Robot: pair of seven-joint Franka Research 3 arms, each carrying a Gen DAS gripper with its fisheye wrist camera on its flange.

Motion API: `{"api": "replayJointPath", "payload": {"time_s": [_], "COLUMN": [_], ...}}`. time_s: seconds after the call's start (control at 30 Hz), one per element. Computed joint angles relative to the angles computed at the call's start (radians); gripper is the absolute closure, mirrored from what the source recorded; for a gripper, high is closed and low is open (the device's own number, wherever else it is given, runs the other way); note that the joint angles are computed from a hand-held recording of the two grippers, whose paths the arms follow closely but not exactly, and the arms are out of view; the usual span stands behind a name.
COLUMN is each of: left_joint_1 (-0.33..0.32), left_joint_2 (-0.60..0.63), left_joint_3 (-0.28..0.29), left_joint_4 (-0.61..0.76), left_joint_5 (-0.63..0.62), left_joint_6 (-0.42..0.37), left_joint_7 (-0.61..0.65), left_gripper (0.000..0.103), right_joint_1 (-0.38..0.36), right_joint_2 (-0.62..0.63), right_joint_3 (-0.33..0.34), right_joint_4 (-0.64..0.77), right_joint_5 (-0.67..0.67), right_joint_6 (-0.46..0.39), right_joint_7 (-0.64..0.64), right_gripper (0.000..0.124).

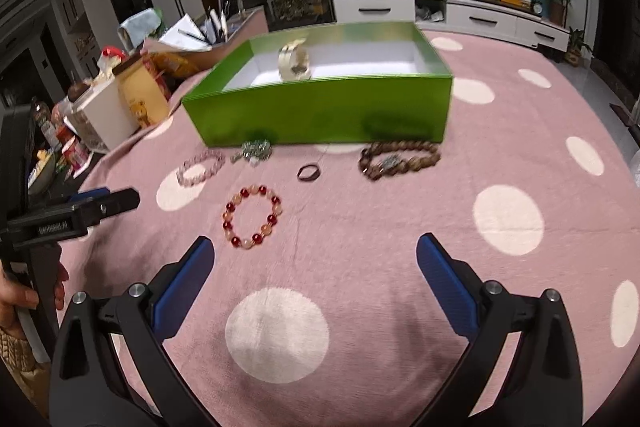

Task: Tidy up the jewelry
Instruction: 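Grasp the pink bead bracelet with the left gripper while the right gripper grasps the red-orange bead bracelet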

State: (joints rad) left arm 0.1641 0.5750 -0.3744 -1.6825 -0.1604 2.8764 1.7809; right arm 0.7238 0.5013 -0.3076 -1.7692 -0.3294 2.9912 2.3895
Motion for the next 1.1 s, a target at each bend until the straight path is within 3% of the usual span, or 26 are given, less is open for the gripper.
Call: {"api": "replayJointPath", "payload": {"time_s": [0.17,0.3,0.47,0.53,0.8,0.93,1.0,1.03,1.1], "left_joint_1": [-0.035,-0.065,-0.109,-0.115,-0.152,-0.16,-0.171,-0.163,-0.156], "left_joint_2": [0.045,0.089,0.152,0.178,0.264,0.276,0.275,0.275,0.278], "left_joint_3": [0.032,0.057,0.095,0.096,0.118,0.127,0.138,0.125,0.11], "left_joint_4": [0.062,0.13,0.233,0.276,0.413,0.43,0.423,0.42,0.423], "left_joint_5": [0.033,0.074,0.135,0.15,0.199,0.215,0.235,0.236,0.234], "left_joint_6": [-0.007,-0.022,-0.058,-0.081,-0.16,-0.157,-0.142,-0.141,-0.148], "left_joint_7": [-0.03,-0.059,-0.089,-0.088,-0.063,-0.041,-0.03,-0.007,0.025], "left_gripper": [0.002,0.004,0.021,0.034,0.068,0.073,0.078,0.086,0.094], "right_joint_1": [-0.074,-0.085,-0.098,-0.099,-0.098,-0.099,-0.099,-0.098,-0.099], "right_joint_2": [0.058,0.102,0.153,0.175,0.251,0.265,0.271,0.272,0.278], "right_joint_3": [0.096,0.114,0.131,0.133,0.132,0.131,0.132,0.132,0.137], "right_joint_4": [0.081,0.148,0.232,0.267,0.387,0.415,0.424,0.426,0.434], "right_joint_5": [0.063,0.089,0.108,0.109,0.094,0.084,0.078,0.075,0.072], "right_joint_6": [-0.045,-0.088,-0.145,-0.167,-0.241,-0.257,-0.258,-0.256,-0.251], "right_joint_7": [-0.101,-0.153,-0.208,-0.222,-0.26,-0.266,-0.272,-0.274,-0.288], "right_gripper": [0.037,0.049,0.061,0.064,0.078,0.084,0.092,0.095,0.111]}}
